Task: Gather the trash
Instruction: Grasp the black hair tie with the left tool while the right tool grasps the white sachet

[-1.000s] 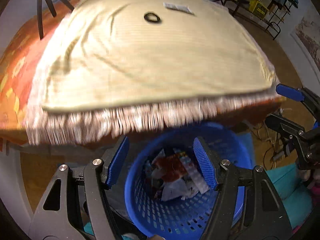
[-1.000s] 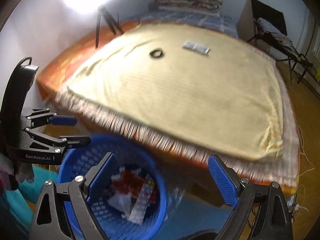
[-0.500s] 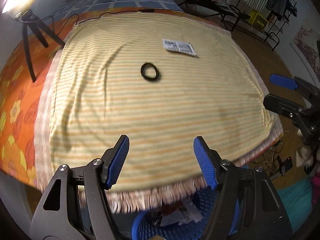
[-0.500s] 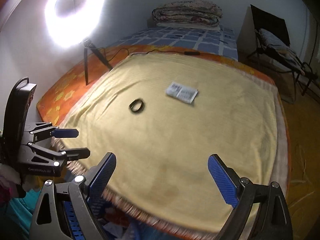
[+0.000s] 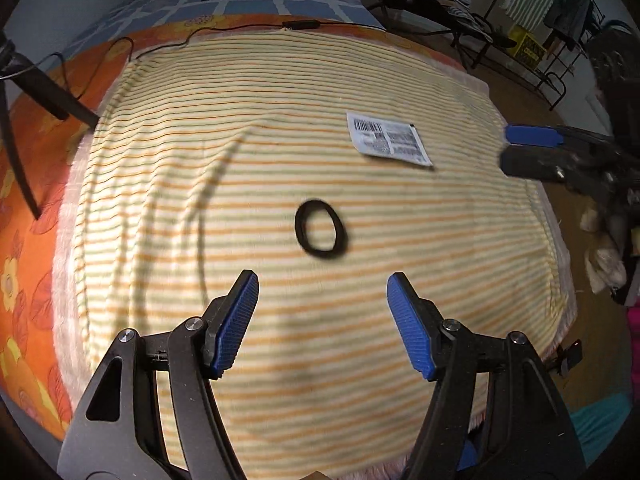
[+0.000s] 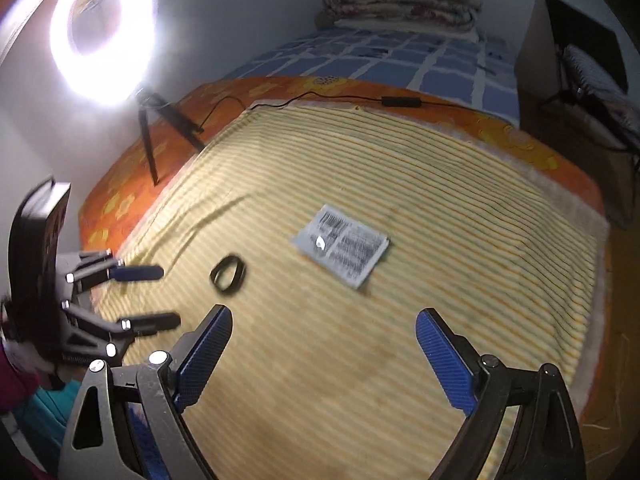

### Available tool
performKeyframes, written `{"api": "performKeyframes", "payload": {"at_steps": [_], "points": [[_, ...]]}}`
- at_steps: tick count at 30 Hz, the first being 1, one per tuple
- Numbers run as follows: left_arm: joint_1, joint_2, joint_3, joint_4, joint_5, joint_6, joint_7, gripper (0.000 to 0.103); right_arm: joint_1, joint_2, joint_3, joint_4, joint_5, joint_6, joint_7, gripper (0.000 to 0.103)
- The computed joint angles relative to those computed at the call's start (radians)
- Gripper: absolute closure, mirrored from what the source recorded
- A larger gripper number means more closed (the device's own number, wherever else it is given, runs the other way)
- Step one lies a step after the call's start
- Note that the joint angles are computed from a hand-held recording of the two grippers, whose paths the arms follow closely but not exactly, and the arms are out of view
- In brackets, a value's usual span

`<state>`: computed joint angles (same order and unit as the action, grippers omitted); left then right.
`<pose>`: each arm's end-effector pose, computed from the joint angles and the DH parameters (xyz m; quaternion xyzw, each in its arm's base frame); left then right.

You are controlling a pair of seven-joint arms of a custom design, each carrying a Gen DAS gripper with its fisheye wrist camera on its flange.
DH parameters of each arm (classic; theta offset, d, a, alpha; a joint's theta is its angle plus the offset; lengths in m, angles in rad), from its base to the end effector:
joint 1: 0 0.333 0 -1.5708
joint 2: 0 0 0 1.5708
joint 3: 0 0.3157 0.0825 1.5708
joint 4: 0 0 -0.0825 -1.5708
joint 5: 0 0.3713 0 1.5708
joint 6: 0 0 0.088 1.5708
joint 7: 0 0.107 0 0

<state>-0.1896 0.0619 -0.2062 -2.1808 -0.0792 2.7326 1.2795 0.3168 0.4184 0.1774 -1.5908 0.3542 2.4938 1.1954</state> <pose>0.5291 -0.2163 0.4240 -0.6731 0.6979 -0.2324 0.0765 0.6276 0.3140 0.4547 -0.8474 0.4442 -0.0299 0.2892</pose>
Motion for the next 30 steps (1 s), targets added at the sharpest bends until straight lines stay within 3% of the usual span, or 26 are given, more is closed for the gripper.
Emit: {"api": "performKeyframes", "payload": {"at_steps": [9, 14, 17, 20, 25, 29, 30], "points": [[0.015, 0.100, -0.005, 0.094, -0.045, -0.014, 0.056, 0.034, 0.010, 0.294, 0.005, 0.404, -0.008, -0.165, 0.073, 0.009], [0.021, 0.136, -0.007, 0.133, -0.060, -0.020, 0.065, 0.041, 0.027, 0.450, 0.006, 0.644, -0.027, -0.260, 0.115, 0.011], [0.021, 0.148, -0.006, 0.143, -0.056, -0.026, 0.060, 0.054, 0.029, 0.531, 0.013, 0.769, -0.020, -0.324, 0.137, 0.014], [0.019, 0.161, -0.002, 0.154, -0.045, -0.028, 0.050, 0.056, 0.043, 0.587, -0.002, 0.863, -0.039, -0.381, 0.158, 0.015], [0.003, 0.178, 0.013, 0.169, 0.022, -0.031, 0.012, 0.066, 0.032, 0.563, 0.005, 0.828, -0.029, -0.401, 0.138, 0.015], [-0.006, 0.179, 0.022, 0.168, 0.068, -0.030, -0.018, 0.074, 0.021, 0.470, 0.007, 0.672, -0.023, -0.374, 0.079, 0.015], [-0.008, 0.177, 0.024, 0.166, 0.080, -0.030, -0.027, 0.080, 0.024, 0.449, 0.004, 0.637, -0.029, -0.363, 0.066, 0.015]]}}
